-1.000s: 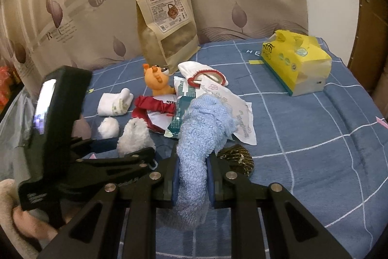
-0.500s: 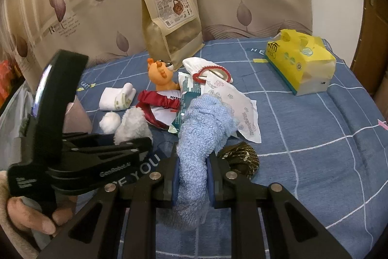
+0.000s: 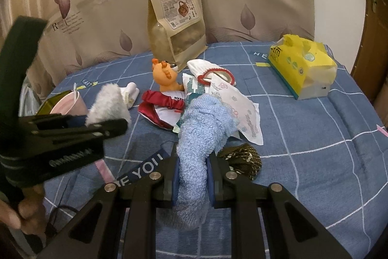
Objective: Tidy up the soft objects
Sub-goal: 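Carry the white slipper with the left gripper into the gold tin tray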
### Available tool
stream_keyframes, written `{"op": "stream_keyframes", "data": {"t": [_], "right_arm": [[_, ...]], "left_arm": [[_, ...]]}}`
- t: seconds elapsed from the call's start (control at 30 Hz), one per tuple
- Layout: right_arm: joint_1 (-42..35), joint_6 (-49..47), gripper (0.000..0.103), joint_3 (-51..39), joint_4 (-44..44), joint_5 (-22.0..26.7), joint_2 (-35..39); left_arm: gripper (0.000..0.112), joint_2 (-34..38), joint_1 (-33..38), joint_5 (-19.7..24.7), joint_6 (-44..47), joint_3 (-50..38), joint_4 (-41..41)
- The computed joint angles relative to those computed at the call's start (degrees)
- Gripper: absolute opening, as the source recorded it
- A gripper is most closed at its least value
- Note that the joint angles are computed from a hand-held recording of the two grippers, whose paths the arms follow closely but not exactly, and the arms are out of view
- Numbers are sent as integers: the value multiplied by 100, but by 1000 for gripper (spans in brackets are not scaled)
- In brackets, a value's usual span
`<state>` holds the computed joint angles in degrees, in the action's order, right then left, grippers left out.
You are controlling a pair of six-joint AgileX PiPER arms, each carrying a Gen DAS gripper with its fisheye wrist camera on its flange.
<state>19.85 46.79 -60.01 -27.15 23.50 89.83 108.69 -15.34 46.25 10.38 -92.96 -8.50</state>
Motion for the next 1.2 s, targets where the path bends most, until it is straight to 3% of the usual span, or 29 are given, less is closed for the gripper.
{"op": "stream_keyframes", "data": {"t": [0.3, 0.53, 1.2], "right_arm": [[70, 68, 17, -19, -100, 43, 13], [122, 95, 17, -40, -146, 75, 42], [221, 217, 17, -94, -355, 176, 91]], "left_arm": [[36, -427, 402, -101, 48, 204, 253], [36, -537, 1138, -60, 26, 24, 458], [36, 247, 2750, 164, -234, -764, 934]]}}
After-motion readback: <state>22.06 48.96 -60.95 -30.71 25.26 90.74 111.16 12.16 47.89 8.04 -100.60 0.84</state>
